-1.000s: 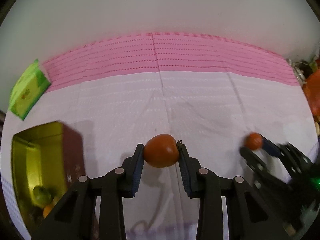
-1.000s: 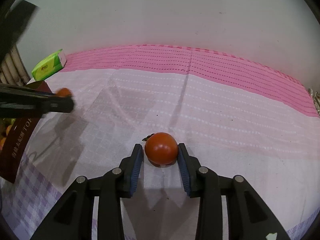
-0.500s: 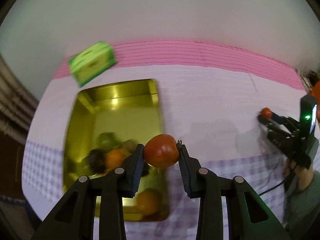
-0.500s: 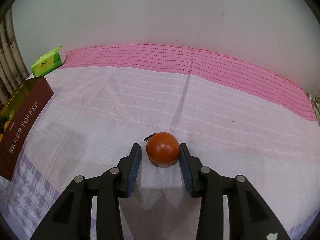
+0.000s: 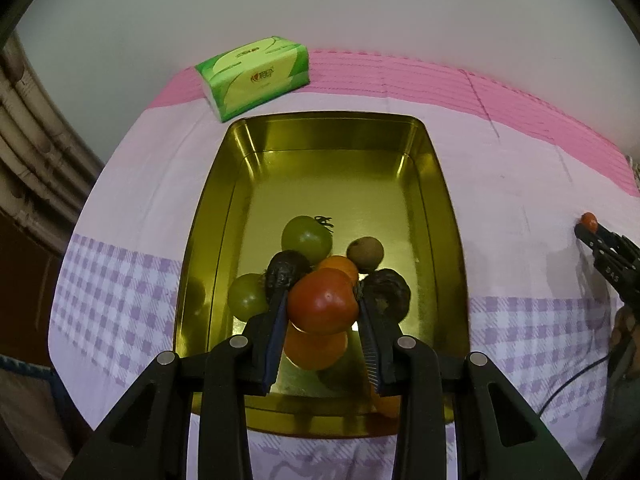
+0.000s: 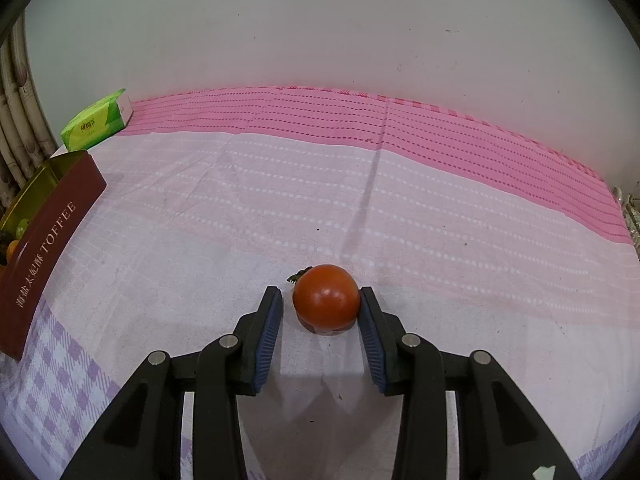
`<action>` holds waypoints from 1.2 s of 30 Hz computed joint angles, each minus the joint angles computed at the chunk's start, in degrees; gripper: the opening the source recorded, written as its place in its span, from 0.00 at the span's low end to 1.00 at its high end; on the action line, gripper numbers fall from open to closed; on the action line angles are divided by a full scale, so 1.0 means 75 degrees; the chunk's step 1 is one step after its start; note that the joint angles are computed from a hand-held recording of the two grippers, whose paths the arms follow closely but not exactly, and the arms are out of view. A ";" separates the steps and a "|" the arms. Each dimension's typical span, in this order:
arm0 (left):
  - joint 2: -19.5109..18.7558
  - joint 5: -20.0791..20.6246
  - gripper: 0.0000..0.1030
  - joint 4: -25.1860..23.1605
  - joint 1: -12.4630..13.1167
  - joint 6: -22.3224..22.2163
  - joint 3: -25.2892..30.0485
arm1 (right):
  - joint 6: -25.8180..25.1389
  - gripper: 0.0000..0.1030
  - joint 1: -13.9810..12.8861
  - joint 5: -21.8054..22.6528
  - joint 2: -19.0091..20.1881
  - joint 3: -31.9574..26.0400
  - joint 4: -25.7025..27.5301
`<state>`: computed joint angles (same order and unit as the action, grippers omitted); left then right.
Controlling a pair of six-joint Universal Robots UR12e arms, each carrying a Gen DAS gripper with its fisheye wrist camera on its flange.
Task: Organize fruits
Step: 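Lower the red tomato into the tray and open the left gripper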
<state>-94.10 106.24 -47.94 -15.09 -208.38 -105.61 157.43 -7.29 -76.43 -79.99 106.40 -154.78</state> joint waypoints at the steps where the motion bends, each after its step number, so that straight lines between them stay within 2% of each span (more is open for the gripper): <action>1: 0.0002 0.0001 0.34 0.0040 0.0004 0.0021 -0.0018 | -0.0005 0.36 -0.0001 0.0003 0.0006 -0.0006 0.0002; 7: 0.0081 -0.0155 0.34 0.0289 0.0079 0.0084 -0.0120 | -0.0005 0.36 0.0004 -0.0006 0.0001 -0.0002 0.0000; 11: 0.0213 -0.0064 0.34 0.0391 0.0126 0.0045 -0.0213 | -0.0001 0.36 0.0002 -0.0006 0.0003 -0.0004 0.0000; 16: 0.0396 0.0055 0.34 0.0138 0.0185 0.0006 -0.0296 | -0.0005 0.37 0.0006 -0.0009 0.0003 -0.0006 0.0004; 21: 0.0462 -0.0044 0.34 -0.0139 0.0257 -0.0127 -0.0423 | -0.0002 0.38 0.0013 -0.0010 0.0003 -0.0004 0.0003; 27: 0.0408 -0.0241 0.34 -0.0249 0.0330 -0.0279 -0.0504 | -0.0037 0.38 -0.0012 0.0051 0.0002 -0.0013 0.0043; 32: 0.0389 -0.0100 0.34 -0.0224 0.0380 -0.0382 -0.0538 | -0.0132 0.38 -0.0008 -0.0006 -0.0014 -0.0085 0.0277; 36: 0.0388 -0.0071 0.35 -0.0244 0.0416 -0.0399 -0.0560 | -0.0119 0.32 0.0024 -0.0128 -0.0033 -0.0114 0.0364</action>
